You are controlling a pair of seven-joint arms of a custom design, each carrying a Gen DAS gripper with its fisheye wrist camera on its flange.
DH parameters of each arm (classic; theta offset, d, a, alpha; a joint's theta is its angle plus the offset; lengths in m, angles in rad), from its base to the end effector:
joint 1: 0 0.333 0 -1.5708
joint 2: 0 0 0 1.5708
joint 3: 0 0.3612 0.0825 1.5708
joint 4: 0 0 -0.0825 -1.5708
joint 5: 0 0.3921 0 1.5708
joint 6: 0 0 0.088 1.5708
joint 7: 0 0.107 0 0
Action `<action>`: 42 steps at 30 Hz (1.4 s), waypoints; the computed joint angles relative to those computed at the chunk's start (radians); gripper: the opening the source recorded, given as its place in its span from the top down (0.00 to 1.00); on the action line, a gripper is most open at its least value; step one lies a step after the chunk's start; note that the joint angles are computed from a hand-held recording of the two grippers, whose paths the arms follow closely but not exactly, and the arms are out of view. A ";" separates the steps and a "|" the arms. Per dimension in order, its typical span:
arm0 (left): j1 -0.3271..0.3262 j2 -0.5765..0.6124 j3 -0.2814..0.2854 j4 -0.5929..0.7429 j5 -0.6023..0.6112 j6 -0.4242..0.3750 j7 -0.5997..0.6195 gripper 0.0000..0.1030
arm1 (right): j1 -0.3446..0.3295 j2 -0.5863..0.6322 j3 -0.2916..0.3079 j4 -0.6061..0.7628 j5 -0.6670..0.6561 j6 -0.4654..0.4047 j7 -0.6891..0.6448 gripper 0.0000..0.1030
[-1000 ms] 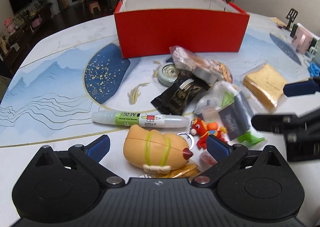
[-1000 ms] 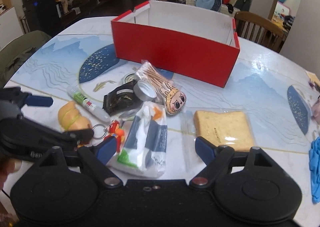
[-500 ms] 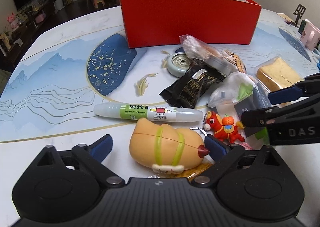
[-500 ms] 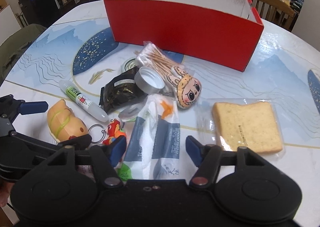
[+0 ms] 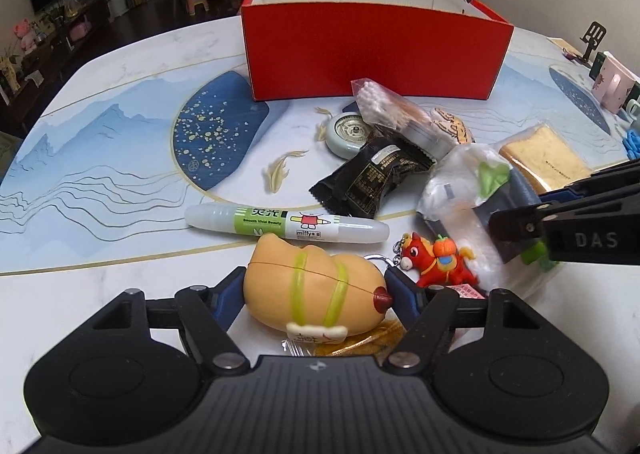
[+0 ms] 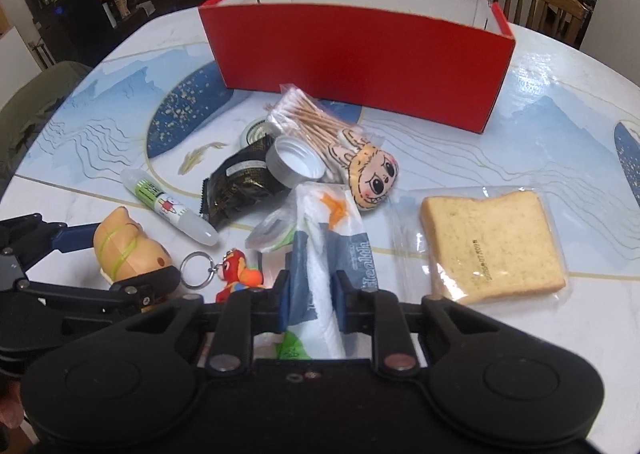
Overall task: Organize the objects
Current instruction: 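Carry the tan toy and plastic bag with both tools into the red box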
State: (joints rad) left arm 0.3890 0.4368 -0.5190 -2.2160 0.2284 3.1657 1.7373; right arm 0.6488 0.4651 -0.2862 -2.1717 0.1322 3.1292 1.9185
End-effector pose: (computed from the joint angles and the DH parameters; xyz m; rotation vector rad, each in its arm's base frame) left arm 0.6094 -0.0816 0.3035 -1.4796 2.2902 -0.7062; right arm 0.5860 0.2215 0.2747 -1.8414 1.9452 -0.3965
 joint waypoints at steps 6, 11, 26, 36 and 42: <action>0.106 -0.017 -0.115 -0.006 -0.039 -0.032 0.038 0.29 | 0.038 -0.053 -0.044 -0.053 -0.006 0.028 -0.003 0.80; 0.150 -0.030 -0.175 0.015 -0.107 -0.087 0.093 0.29 | 0.016 -0.097 -0.031 -0.081 0.004 0.045 -0.035 0.80; 0.091 -0.016 -0.179 0.235 -0.302 -0.272 0.277 0.29 | -0.173 -0.173 0.088 -0.013 0.015 0.028 -0.141 0.80; -0.130 0.067 0.008 0.487 -0.320 -0.393 0.284 0.29 | -0.257 -0.106 0.102 0.142 -0.001 -0.029 -0.167 0.80; -0.276 0.166 0.133 0.690 -0.319 -0.467 0.271 0.29 | -0.243 -0.014 0.043 0.277 -0.046 -0.065 -0.137 0.80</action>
